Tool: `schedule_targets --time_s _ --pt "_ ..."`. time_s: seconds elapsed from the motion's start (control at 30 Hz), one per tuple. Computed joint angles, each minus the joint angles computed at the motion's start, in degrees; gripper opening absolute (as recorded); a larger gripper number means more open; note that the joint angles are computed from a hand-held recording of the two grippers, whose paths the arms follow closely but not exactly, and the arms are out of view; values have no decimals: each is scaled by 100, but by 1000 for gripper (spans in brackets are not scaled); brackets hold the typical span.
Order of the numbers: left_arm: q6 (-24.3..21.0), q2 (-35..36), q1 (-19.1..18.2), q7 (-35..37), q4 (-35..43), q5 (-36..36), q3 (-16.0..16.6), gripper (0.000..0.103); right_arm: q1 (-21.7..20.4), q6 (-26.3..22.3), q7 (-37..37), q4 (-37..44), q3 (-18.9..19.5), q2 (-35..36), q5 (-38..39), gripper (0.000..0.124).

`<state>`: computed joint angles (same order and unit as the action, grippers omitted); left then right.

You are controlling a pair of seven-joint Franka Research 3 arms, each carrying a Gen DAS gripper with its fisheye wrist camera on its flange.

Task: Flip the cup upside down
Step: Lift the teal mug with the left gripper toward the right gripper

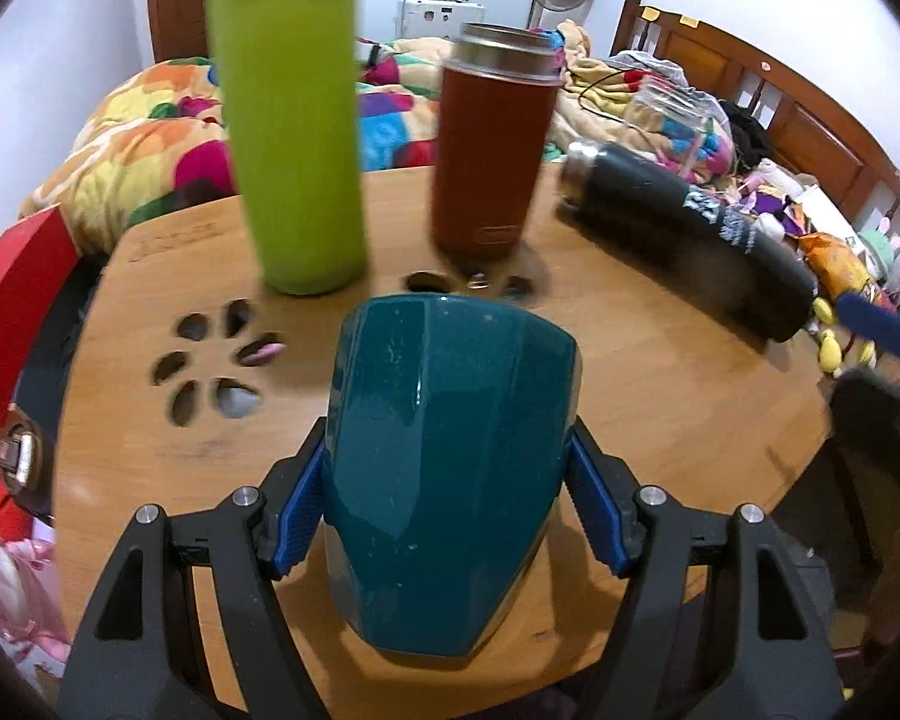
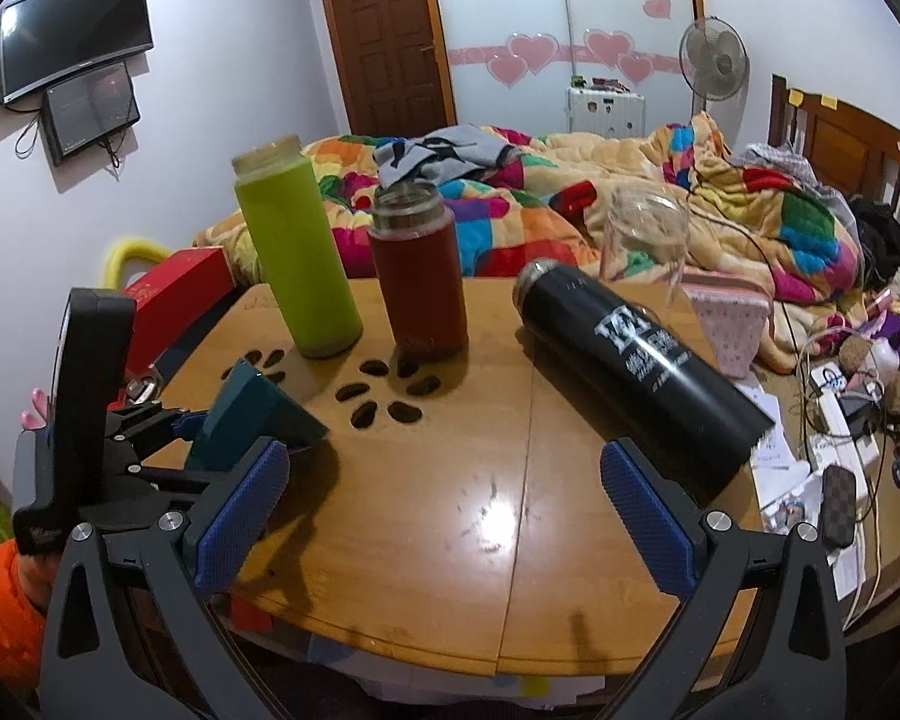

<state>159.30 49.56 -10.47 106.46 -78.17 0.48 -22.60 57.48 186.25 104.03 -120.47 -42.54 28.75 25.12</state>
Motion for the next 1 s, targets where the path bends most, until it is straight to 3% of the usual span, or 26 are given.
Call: schedule_targets --time_s 0.3,0.43,0.67,0.73,0.87,1.0 --pt "82 -8 -403 -697 30 144 185 72 -53 146 -98 -214 69 -81 150 103" --pt "-10 -22 -443 -832 49 251 224 72 -314 274 -339 -269 357 -202 354 103" --pt "-529 -90 324 114 -150 -448 -576 72 -272 277 -607 -189 371 -137 627 103" --pt "-607 -162 482 373 -271 -681 -675 72 -532 320 -691 -138 653 -179 634 103" --pt "-604 -401 836 916 -681 -1154 -883 72 -684 182 -727 76 807 -63 644 103" --pt "-532 -687 1295 1484 -1164 -1743 -1163 72 -1411 127 -722 361 1558 -35 333 103"
